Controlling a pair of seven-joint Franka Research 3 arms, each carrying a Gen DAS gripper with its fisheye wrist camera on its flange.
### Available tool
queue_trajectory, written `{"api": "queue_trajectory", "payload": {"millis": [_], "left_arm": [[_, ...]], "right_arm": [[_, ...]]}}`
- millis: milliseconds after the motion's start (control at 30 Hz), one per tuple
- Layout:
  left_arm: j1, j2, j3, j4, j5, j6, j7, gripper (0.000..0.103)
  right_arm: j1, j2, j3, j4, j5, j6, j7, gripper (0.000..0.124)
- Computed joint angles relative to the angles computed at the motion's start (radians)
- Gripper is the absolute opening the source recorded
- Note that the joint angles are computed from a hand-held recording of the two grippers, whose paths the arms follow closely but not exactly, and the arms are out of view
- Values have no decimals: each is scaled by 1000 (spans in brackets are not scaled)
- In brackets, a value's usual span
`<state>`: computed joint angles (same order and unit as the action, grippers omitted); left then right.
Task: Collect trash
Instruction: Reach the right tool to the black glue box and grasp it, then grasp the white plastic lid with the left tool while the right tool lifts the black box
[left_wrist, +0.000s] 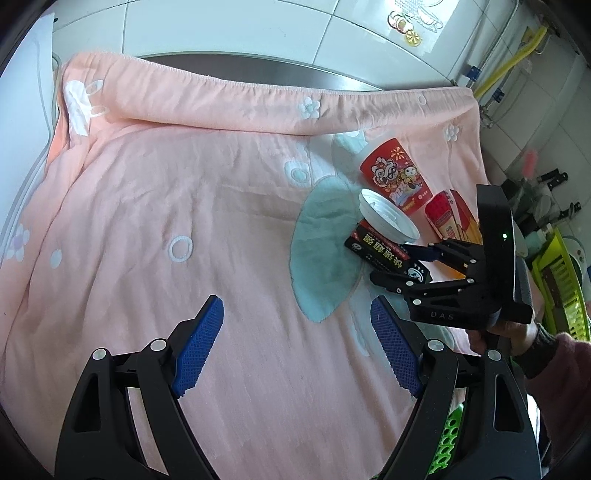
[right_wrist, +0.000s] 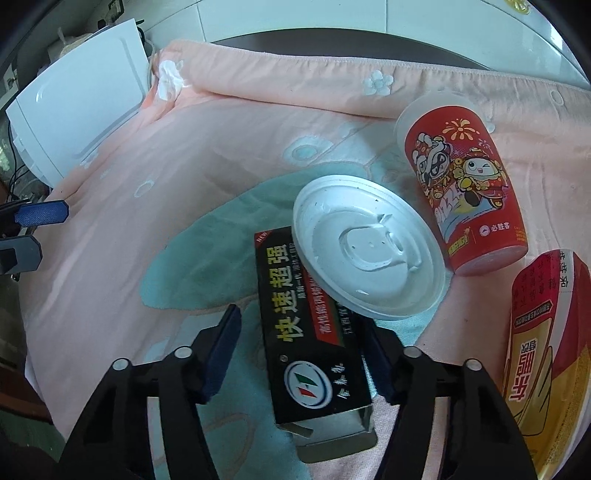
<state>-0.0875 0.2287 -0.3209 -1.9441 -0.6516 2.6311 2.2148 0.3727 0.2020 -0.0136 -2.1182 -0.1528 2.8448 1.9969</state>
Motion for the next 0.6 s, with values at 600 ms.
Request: {"api": "queue_trajectory", "payload": {"millis": [600], "left_arm": [[-68,269,-62,342,201,-90,-116,72]], "right_arm": [[-40,-261,101,-284,-130,69,230,46]]}}
